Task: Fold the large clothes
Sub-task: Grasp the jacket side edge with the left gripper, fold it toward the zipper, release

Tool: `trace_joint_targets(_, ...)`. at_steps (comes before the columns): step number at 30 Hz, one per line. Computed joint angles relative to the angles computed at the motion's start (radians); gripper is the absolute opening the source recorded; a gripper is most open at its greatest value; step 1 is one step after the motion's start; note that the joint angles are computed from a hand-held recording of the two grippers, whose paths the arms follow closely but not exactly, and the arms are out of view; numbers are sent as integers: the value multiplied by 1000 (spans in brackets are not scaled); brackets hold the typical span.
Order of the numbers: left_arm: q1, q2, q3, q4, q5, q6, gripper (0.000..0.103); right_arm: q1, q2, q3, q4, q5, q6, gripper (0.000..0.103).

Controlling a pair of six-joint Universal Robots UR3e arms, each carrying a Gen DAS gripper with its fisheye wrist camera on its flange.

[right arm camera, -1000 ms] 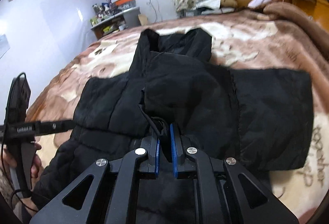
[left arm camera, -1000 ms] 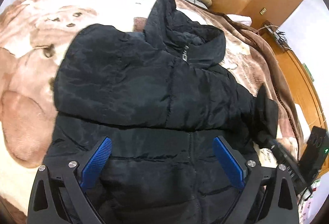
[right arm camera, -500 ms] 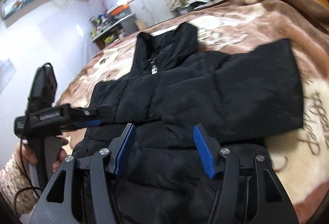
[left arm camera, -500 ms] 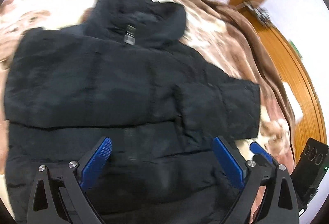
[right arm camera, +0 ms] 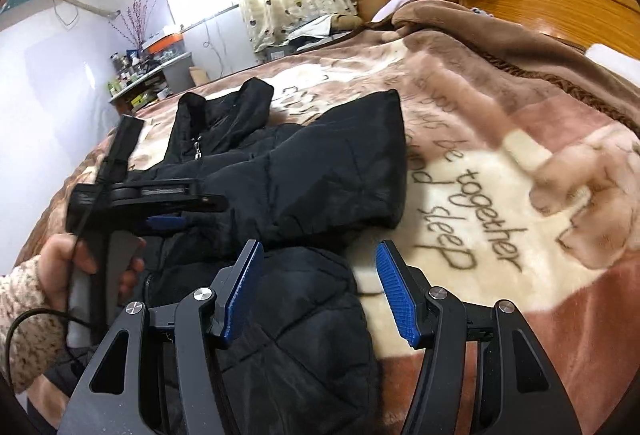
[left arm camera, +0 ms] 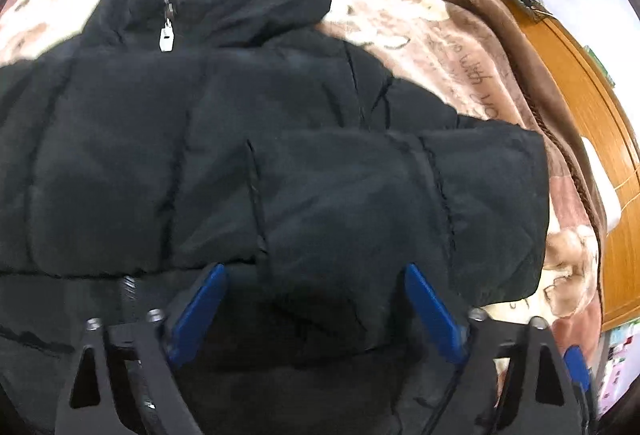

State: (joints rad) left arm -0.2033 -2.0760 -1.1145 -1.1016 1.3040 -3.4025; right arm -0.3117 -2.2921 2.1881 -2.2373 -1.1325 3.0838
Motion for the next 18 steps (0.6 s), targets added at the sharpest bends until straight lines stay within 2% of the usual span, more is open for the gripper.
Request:
trace_joint_targets(2, -14, -10, 2, 11, 19, -7, 78, -4, 4, 10, -6, -2, 8, 59)
trace_joint_targets(3, -21, -13, 6, 15, 38, -4, 71, -8, 7, 14, -9, -2, 13, 59)
trace_joint_targets(5, -31, -24, 26, 6, 55, 16, 56, -25, -17, 26, 10, 9, 9, 59)
trace_joint_targets(7, -30, -27, 34, 3, 55, 34, 33, -38, -32, 32, 26, 22, 7, 59)
trace_joint_targets(9, -17, -15, 27, 4, 35, 47, 18, -22, -38, 37, 22, 10, 9, 59)
trace_joint_targets(13, 11, 37, -22, 30, -4, 55, 8, 28, -2, 9, -3, -31, 39, 59)
trace_joint_targets(18, 60, 150, -111, 55, -71, 81, 7, 76, 31, -36, -25, -69, 74, 59)
